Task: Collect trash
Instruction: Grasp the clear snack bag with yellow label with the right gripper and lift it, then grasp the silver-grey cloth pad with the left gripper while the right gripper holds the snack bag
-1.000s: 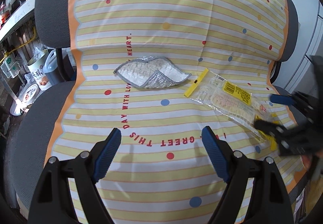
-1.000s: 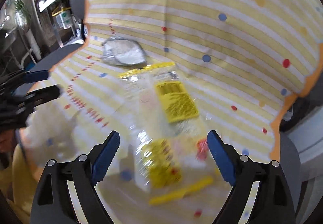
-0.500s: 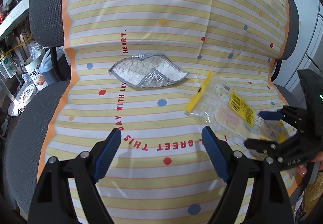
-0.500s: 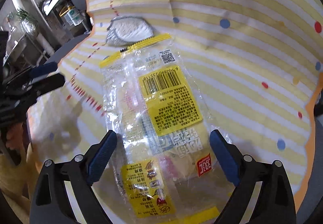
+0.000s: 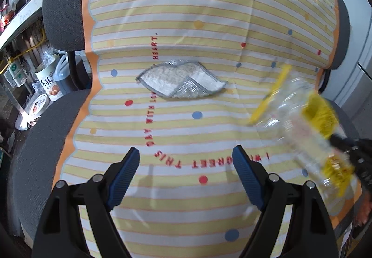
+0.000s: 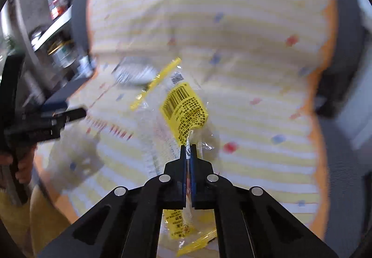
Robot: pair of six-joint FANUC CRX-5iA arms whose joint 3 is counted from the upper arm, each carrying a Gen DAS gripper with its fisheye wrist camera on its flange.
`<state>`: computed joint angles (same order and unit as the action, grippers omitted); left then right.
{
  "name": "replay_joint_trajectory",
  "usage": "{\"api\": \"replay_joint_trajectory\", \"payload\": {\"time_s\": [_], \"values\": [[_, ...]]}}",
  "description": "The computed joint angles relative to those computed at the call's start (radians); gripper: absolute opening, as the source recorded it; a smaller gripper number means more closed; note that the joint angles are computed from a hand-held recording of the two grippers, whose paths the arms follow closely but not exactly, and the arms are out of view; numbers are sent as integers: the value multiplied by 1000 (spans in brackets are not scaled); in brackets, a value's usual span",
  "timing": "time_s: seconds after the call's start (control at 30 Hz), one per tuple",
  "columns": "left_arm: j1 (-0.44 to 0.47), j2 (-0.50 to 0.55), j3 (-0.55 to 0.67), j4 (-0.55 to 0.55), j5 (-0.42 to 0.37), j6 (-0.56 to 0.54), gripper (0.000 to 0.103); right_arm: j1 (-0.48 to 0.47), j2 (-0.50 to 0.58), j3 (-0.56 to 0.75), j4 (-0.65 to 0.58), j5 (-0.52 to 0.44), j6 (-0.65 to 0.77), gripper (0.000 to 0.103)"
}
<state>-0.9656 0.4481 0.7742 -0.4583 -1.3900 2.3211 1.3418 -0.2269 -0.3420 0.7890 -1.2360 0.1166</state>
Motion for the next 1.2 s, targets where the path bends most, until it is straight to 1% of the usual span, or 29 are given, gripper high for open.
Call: {"api": "replay_joint_trajectory", "payload": {"time_s": [0.03, 0.07, 0.1, 0.17, 0.27, 0.3, 0.33, 0.37, 0.4, 0.43, 0.53, 0.6, 0.63, 0.7, 0.73, 0.77, 0.8, 0.87, 0.9, 0.93, 1.0, 1.03, 1.1, 1.13, 1.17, 1.2], "values": [[3, 5, 8, -2, 1, 0, 77, 5, -4, -1, 19, -25, -21, 3], [10, 18, 24, -1, 3, -5, 70, 12, -9, -5, 41, -46, -50, 3], [16, 28, 38, 1, 3, -11, 67, 17, -18, -13, 58, -64, -82, 3], [29, 60, 79, 3, 5, -25, 63, 16, -52, -35, 62, -59, -135, 3], [51, 126, 166, 9, -5, -58, 64, -5, -84, -57, 57, -14, -178, 3], [59, 156, 205, 19, -16, -79, 67, -10, -91, -66, 58, -5, -188, 3], [66, 190, 252, 25, -37, -101, 77, -15, -96, -69, 55, 1, -194, 3], [73, 232, 311, 29, -72, -122, 79, -18, -103, -73, 53, 4, -200, 3], [80, 276, 374, 35, -109, -142, 79, -29, -95, -70, 51, 16, -204, 3], [87, 306, 416, 44, -129, -154, 79, -34, -94, -68, 48, 21, -204, 3], [102, 366, 496, 71, -161, -178, 79, -43, -100, -72, 41, 24, -205, 3], [104, 404, 557, 69, -201, -180, 71, -42, -111, -80, 41, 22, -212, 4], [107, 415, 574, 72, -209, -179, 64, -41, -113, -82, 43, 22, -215, 4], [111, 392, 529, 89, -167, -166, 45, -40, -116, -85, 41, 21, -215, 4], [112, 376, 502, 95, -145, -161, 23, -39, -119, -87, 41, 21, -219, 4], [110, 370, 493, 98, -139, -160, 10, -36, -122, -87, 40, 18, -221, 4], [109, 362, 483, 100, -133, -159, 0, -32, -122, -86, 41, 13, -223, 4], [109, 297, 377, 131, -57, -139, 0, -14, -131, -88, 50, -1, -240, 4], [98, 265, 334, 124, -27, -133, 0, -5, -133, -86, 54, -10, -245, 4], [90, 237, 297, 122, 0, -128, 0, 15, -138, -86, 65, -31, -256, 4], [67, 155, 189, 139, 84, -115, 0, 54, -150, -86, 83, -70, -282, 4], [50, 120, 151, 133, 114, -113, 0, 87, -159, -86, 97, -105, -302, 4], [9, 86, 129, 87, 125, -122, 0, 139, -172, -82, 109, -165, -330, 4], [-6, 83, 134, 66, 116, -131, 0, 162, -178, -82, 113, -188, -341, 4], [-24, 86, 151, 40, 91, -152, 6, 189, -181, -80, 116, -221, -351, 4], [-33, 95, 172, 19, 66, -162, 19, 215, -181, -77, 117, -255, -361, 4]]}}
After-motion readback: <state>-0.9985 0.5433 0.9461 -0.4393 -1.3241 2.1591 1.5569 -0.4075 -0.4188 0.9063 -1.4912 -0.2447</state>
